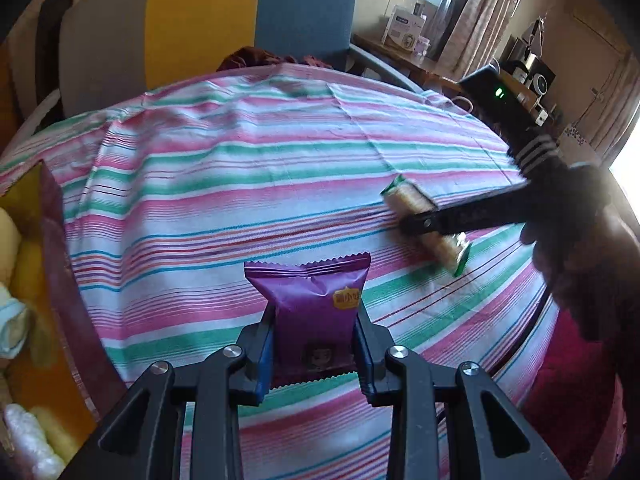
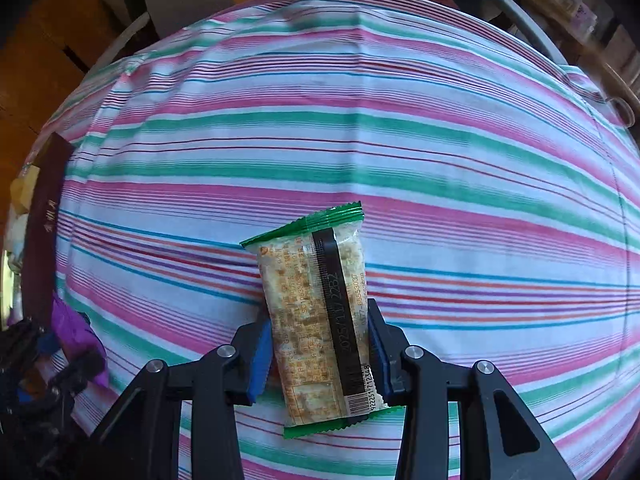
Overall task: Organize objects
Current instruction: 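Carry the purple snack packet into the gold tray and open the left gripper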
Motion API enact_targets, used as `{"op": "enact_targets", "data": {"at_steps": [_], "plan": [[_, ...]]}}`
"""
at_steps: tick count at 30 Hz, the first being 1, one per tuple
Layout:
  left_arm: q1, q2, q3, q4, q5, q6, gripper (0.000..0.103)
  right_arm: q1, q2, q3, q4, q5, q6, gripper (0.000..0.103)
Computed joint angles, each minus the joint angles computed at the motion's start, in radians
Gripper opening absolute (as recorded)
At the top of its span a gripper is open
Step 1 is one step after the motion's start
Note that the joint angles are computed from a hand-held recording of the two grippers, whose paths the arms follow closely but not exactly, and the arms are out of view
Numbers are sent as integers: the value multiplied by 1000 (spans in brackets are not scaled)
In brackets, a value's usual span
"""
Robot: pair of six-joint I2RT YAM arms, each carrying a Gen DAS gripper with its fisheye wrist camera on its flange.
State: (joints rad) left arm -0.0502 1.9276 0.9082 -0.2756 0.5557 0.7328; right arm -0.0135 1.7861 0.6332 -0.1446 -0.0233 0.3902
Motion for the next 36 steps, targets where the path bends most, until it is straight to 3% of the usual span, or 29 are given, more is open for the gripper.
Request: {"op": "enact_targets", "data": {"at_steps": [5,11,24,36], "plan": [[93,-73,-12,-23,44,42,33,148,-31,-19,45,25,119,42],[198,-137,-27,-23,89,76,33,360,-7,-57,128,164,237,45],[366,-147,1,-61,148,139,33,348,-21,-88,181,184,201,49],[444,-96,51,-72,158,151,33,385,87,-5,213,240,201,51]]}}
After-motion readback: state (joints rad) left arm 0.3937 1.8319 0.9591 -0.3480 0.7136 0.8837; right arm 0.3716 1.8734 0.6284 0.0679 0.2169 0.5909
